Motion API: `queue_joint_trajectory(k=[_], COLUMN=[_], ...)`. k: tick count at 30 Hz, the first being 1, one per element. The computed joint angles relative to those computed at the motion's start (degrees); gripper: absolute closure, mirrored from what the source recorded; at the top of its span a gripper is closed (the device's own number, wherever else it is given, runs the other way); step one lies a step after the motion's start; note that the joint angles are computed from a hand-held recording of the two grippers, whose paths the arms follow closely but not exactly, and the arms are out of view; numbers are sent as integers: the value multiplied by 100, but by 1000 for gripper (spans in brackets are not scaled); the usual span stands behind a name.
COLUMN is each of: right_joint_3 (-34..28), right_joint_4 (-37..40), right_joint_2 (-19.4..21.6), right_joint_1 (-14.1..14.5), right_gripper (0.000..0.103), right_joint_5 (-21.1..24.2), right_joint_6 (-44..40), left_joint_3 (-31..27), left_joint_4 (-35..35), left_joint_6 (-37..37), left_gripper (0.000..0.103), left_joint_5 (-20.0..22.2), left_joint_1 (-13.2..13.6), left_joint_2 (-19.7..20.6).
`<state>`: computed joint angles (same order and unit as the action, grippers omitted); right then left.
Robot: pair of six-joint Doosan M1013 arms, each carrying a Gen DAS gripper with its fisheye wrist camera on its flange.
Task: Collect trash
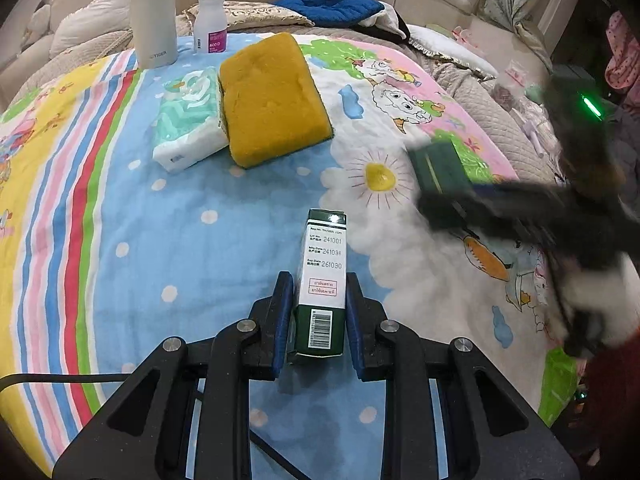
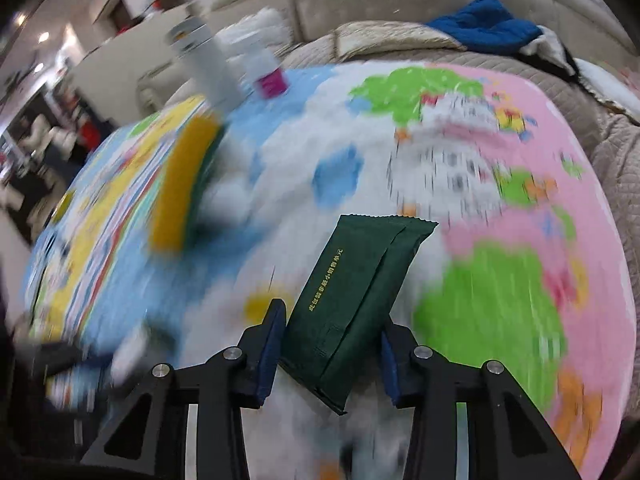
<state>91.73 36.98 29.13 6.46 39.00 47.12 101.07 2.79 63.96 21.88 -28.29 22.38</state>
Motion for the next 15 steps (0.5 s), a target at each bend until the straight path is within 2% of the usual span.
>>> queue_joint_trajectory(k=[4, 6, 7, 8, 10, 13, 14, 15], right_joint_3=[410, 619, 705, 749, 855, 959, 962, 987], right_joint_4=[310, 271, 156, 106, 37, -804, -903, -821], right_joint_2=[-265, -414, -479, -509, -572, -612, -596, -608], right_joint_1=[-178, -173, -135, -104, -21, 172, 203, 195], right_gripper=[61, 48, 38, 35, 35, 35, 45, 50], right_joint_5=[491, 240, -33, -211, -563, -1097, -1130, -1159], right_joint_6=[-625, -606, -440, -343, -229, 564, 662, 581], left_joint_3=[36, 14, 6, -1, -3, 13, 10, 9], left_joint_4=[-9, 115, 195, 280, 376, 520, 533, 539], left_joint_6=[-105, -242, -332, -433, -551, -709, -729, -745], left_gripper=[80, 80, 80, 80, 80, 80, 80, 80], left_joint_5=[-11, 24, 41, 63, 83, 107, 123, 133], left_joint_1=[-40, -72, -91, -114, -147, -201, -211, -219], left_joint_2=[-40, -34, -30, -28, -31, -50, -50, -53])
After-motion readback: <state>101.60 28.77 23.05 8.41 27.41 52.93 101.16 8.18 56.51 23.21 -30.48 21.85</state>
